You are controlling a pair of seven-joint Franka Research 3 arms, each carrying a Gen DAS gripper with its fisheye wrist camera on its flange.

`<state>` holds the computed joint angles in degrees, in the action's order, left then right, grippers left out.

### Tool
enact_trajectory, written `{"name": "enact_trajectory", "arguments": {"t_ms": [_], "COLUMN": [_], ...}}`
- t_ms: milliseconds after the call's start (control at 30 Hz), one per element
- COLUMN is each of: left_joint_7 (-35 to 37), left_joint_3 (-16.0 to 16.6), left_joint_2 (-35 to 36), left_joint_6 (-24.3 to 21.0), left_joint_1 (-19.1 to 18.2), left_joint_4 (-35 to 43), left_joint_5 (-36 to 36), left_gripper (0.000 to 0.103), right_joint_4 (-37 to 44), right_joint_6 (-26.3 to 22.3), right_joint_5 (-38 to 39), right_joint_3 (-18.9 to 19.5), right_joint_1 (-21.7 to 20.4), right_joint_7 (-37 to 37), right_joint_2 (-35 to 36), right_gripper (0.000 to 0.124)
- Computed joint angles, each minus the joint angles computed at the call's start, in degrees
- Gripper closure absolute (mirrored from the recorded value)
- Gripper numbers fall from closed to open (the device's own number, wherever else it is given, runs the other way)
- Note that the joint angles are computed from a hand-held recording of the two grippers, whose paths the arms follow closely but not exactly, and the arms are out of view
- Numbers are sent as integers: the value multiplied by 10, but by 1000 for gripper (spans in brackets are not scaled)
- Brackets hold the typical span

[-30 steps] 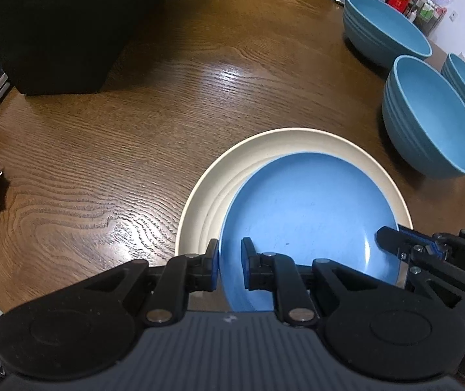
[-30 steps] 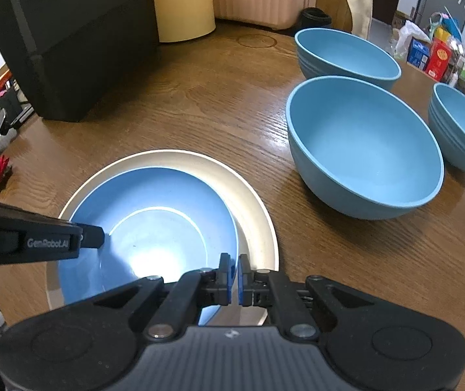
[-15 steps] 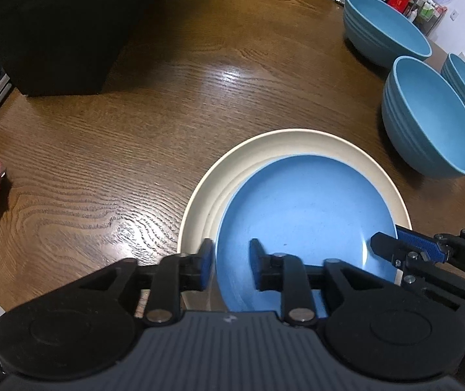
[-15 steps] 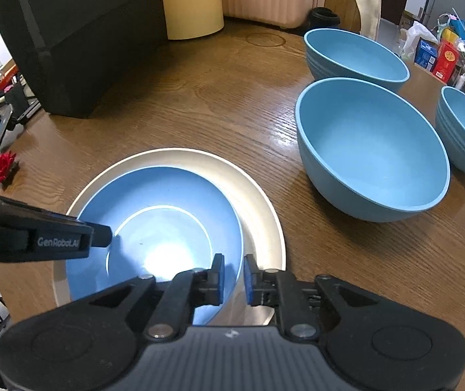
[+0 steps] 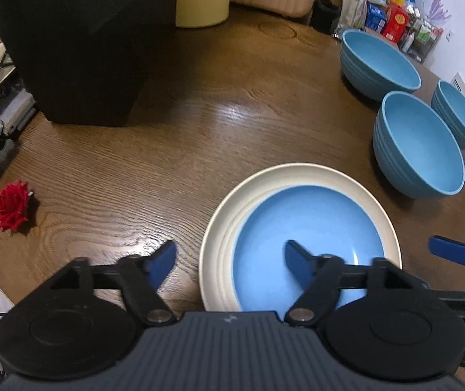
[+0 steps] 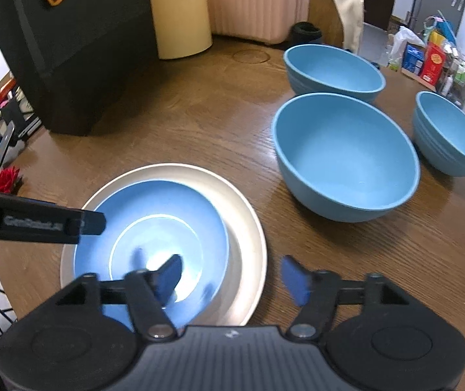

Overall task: Organize plates and bowls
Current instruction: 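Open both tools to release the light-blue plate, then move both tools to the smaller light-blue plate beside the red bottle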

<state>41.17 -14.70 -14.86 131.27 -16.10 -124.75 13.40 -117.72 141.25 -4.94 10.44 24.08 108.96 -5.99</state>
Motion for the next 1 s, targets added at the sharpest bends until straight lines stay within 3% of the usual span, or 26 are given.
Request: {"name": "enact_trajectory", "arguments": {"t_ms": [100,167,433,667,1000], "left_joint_7": [-1,-1,-9,20,65], "left_joint_3": [2,4,6,5,-7], "left_joint_2": [-17,-28,-51,-61,-25], "left_joint_6": [7,12,29,58,65], "left_joint_1": [-1,-2,-7,-20,-30], "left_joint_4": [-13,-19,-29,-23,30], "left_joint_5": [-2,-9,-34,-40,-36], "left_gripper": [12,0,0,0,0], "right_joint_4": [-8,-12,-35,-60,-77], "right_joint_6": [-3,-8,-9,-10,-56], "right_joint_5": [5,-2,-38,-105,-160], "right_joint_3": [-1,1,17,42,66], "right_joint_1": [-3,-7,-20,-50,-84], "right_joint_7": [8,20,60,153,237], "right_joint_2": [-14,-22,-63,-111,-157], "right_gripper": [32,21,21,21,21]}}
